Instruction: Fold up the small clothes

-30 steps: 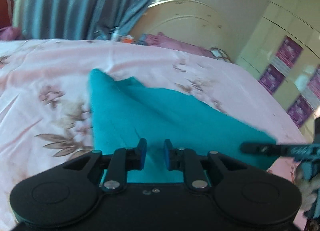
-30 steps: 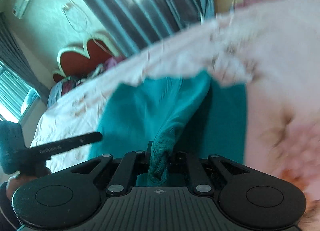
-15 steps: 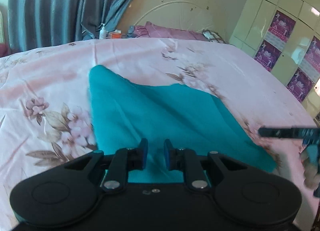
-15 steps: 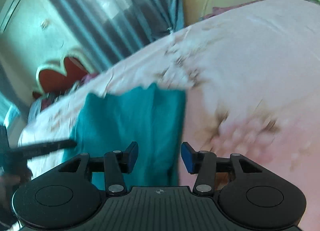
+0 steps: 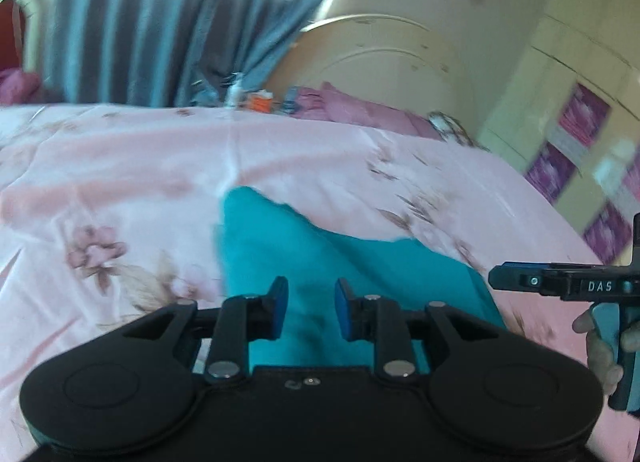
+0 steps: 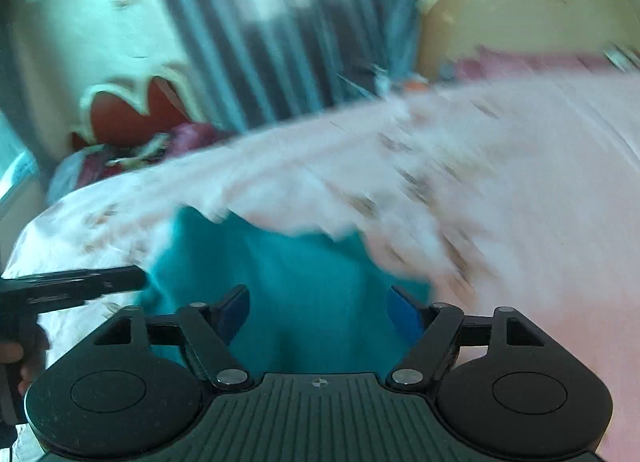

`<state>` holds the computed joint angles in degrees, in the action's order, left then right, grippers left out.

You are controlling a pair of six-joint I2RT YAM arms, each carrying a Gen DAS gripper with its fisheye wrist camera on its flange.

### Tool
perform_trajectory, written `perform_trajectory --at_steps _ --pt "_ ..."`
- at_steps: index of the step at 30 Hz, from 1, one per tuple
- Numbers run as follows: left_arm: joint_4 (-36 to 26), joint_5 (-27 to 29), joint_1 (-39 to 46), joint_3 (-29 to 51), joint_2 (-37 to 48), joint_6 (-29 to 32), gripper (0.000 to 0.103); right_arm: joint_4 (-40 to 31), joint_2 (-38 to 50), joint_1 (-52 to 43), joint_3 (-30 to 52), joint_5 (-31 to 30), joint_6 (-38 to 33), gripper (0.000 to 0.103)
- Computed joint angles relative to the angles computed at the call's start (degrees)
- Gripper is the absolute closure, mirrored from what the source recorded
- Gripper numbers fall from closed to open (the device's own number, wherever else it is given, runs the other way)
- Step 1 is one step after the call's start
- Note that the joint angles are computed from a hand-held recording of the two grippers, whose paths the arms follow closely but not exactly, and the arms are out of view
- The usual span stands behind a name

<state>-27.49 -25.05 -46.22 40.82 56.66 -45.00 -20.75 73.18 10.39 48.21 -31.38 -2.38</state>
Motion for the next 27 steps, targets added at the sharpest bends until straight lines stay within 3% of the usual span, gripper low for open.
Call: perform_trajectory --at_steps 2,6,12,13,14,16,18,20,22,23,25,27 --pt "-0.55 0.83 2.29 0.33 0.49 0.02 0.078 1.1 5.98 4.46 4.18 3.18 0.07 0.068" --pt "0.83 9.04 8.6 -0.99 0.76 0.73 0.078 3.46 14.32 7.03 7.68 7.69 -0.69 0.069" --pt "2.17 11.25 10.67 -2.5 1.61 1.39 0.074 2.57 16.62 5.69 7.43 7.51 -7.74 0.071" --pt "2.39 11.33 10.81 -2.56 2.08 1.43 0.075 1.78 16.79 5.45 7.68 6.14 -8.77 0.092" --pt "3.13 11.4 10.81 -2.54 2.83 1.51 0.075 1.09 15.82 5.3 7.35 5.67 -9.54 0.094" --pt "3.7 9.09 9.56 -3.11 1.65 1.78 0.08 3.8 12.33 5.03 4.38 6.16 -10.25 0.095" --pt "6.13 5.29 7.03 -4.69 -1.02 2.81 0.08 8.56 6.25 3.35 -0.41 5.88 -8.53 0.095" --pt "4.73 4.13 6.28 -3.01 1.73 3.74 0.078 14.43 2.64 2.12 -5.69 6.22 -6.06 0.095" --pt "1.45 4.35 7.1 -0.17 7.79 4.24 0.075 12.59 8.12 4.02 -4.47 11.3 -5.6 0.095" --pt "2.03 4.65 7.35 -0.34 7.9 3.85 0.075 14.57 9.28 4.03 -5.41 10.86 -4.14 0.095" --pt "0.75 3.77 7.12 0.83 7.39 4.24 0.078 15.34 8.16 4.45 -5.58 11.76 -2.27 0.095" --pt "3.38 3.59 6.9 0.02 5.28 6.67 0.078 16.74 5.63 4.45 -6.46 12.23 -0.83 0.094"
